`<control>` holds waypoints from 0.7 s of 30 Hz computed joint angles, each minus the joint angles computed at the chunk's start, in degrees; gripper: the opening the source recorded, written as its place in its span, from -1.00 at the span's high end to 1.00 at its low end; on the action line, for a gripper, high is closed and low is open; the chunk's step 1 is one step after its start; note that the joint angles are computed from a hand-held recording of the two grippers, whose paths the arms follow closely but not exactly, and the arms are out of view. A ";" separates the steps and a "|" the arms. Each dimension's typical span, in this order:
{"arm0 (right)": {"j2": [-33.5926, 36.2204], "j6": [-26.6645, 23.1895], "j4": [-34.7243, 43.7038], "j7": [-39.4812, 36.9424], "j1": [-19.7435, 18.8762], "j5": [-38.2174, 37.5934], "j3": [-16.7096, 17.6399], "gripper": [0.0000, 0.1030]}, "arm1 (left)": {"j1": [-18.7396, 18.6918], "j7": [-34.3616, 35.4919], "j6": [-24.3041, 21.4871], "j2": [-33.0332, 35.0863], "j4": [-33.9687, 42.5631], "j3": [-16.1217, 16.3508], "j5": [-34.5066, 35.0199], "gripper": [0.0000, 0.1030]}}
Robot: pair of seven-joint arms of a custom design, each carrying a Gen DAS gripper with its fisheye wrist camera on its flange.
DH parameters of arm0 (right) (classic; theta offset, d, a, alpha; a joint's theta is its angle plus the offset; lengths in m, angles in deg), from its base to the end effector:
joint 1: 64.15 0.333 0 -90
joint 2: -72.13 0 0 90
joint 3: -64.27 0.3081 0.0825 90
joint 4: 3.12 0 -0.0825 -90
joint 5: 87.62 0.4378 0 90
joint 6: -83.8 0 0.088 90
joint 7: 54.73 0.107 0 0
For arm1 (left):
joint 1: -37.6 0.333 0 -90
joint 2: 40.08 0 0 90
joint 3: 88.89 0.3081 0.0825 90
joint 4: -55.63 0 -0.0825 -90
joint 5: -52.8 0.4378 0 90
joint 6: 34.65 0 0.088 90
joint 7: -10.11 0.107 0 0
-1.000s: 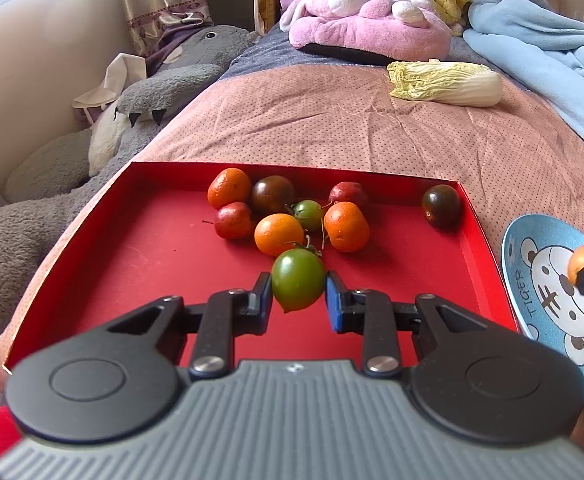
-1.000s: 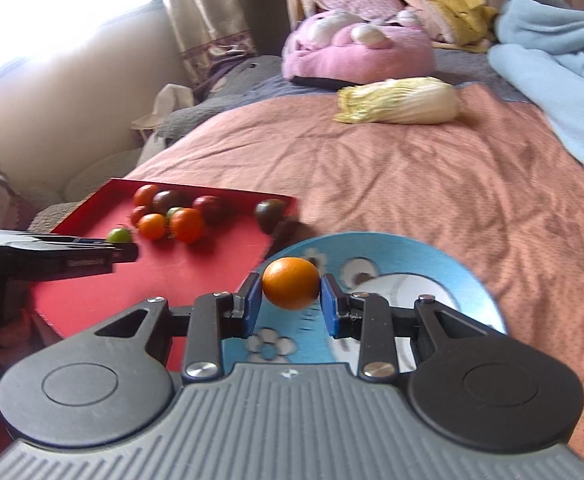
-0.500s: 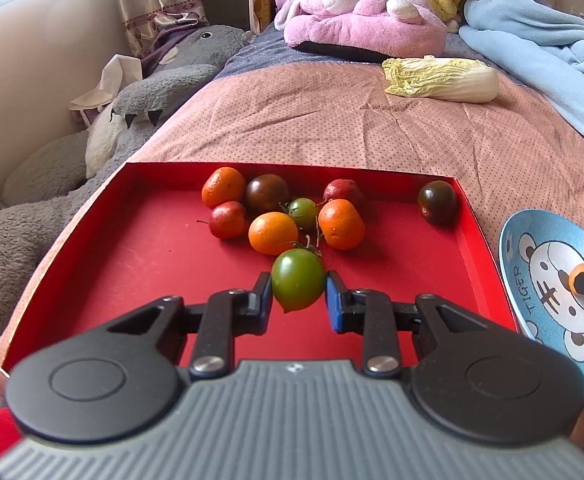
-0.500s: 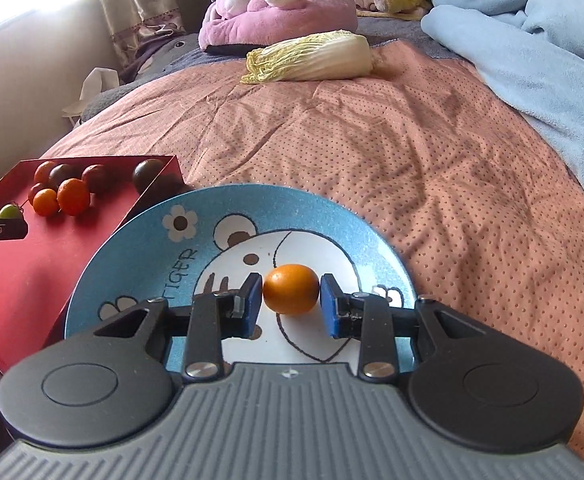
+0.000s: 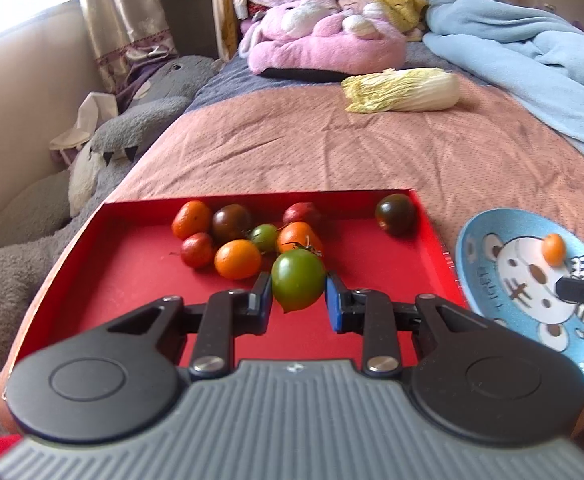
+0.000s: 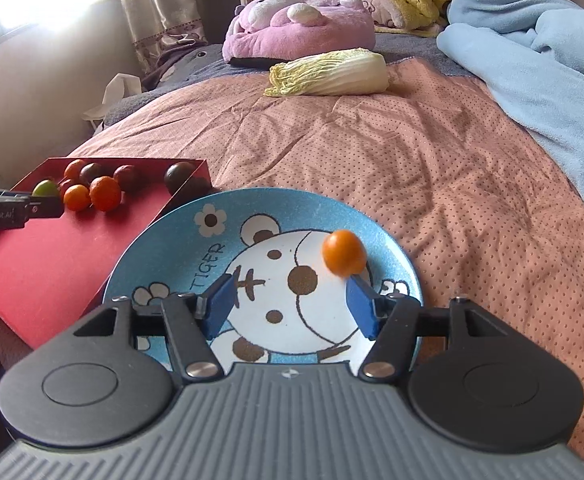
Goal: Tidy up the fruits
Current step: 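Carry the green tomato onto the blue plate and open the left gripper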
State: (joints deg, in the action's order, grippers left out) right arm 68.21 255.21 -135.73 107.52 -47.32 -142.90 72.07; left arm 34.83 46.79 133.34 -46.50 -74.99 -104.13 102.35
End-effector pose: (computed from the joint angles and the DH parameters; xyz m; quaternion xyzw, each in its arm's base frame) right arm 0.4961 0.2921 0.3931 -0.6740 0.6226 -0.2157 0.3340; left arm 0.5373 -0.2279 0.4319 -0.5841 0.6989 -0.2873 0.2962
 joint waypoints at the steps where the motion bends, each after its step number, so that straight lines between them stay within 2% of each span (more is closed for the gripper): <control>1: -0.41 0.10 -0.47 -0.86 0.17 0.41 -0.01 -0.30 | -0.52 0.76 0.48 0.28 0.31 -0.07 -1.18 0.39; 7: -2.56 1.05 -3.26 -8.70 0.61 8.00 -0.23 -0.30 | -5.24 11.47 4.96 3.77 2.80 -0.20 -13.79 0.39; 11: -3.68 1.03 -4.76 -15.95 1.15 14.73 -0.46 -0.30 | -9.35 22.78 5.29 7.04 4.64 0.08 -26.87 0.39; 15: -3.94 0.91 -5.57 -20.21 1.17 19.04 -0.12 -0.31 | -12.18 25.18 3.40 9.38 6.19 1.50 -29.38 0.39; 21: -2.59 1.17 -5.25 -23.47 1.50 22.87 0.44 -0.31 | -14.17 27.21 1.60 10.29 6.61 3.16 -31.37 0.39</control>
